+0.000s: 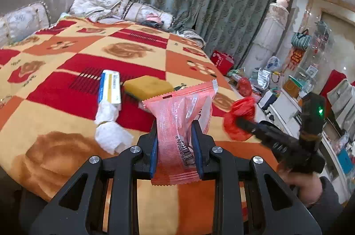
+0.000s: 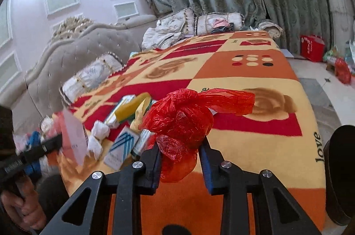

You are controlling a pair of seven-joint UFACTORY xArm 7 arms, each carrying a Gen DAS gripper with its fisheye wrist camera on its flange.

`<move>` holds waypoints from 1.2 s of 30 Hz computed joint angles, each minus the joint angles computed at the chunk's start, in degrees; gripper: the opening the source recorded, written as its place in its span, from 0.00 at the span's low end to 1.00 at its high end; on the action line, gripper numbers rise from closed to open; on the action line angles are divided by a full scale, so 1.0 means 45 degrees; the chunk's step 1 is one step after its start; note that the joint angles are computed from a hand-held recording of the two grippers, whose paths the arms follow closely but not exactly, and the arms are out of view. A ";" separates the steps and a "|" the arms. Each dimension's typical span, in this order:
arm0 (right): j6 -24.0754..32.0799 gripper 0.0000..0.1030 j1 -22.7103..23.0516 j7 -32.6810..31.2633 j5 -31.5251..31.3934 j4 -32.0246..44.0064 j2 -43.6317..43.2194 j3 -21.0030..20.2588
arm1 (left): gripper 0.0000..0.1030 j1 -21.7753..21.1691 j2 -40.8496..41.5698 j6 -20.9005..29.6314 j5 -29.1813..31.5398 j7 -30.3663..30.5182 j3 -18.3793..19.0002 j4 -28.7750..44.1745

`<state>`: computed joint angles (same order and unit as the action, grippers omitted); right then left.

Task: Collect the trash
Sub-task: 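Grasp pink wrapper packet with left tool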

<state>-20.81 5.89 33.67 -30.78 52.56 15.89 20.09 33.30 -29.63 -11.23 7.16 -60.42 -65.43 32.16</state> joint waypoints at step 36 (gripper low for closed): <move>-0.0324 0.29 0.3457 -0.5119 0.6552 -0.0741 -0.0410 -0.2500 | 0.24 -0.0095 0.0260 0.0208 0.0151 0.0849 -0.0312 0.0495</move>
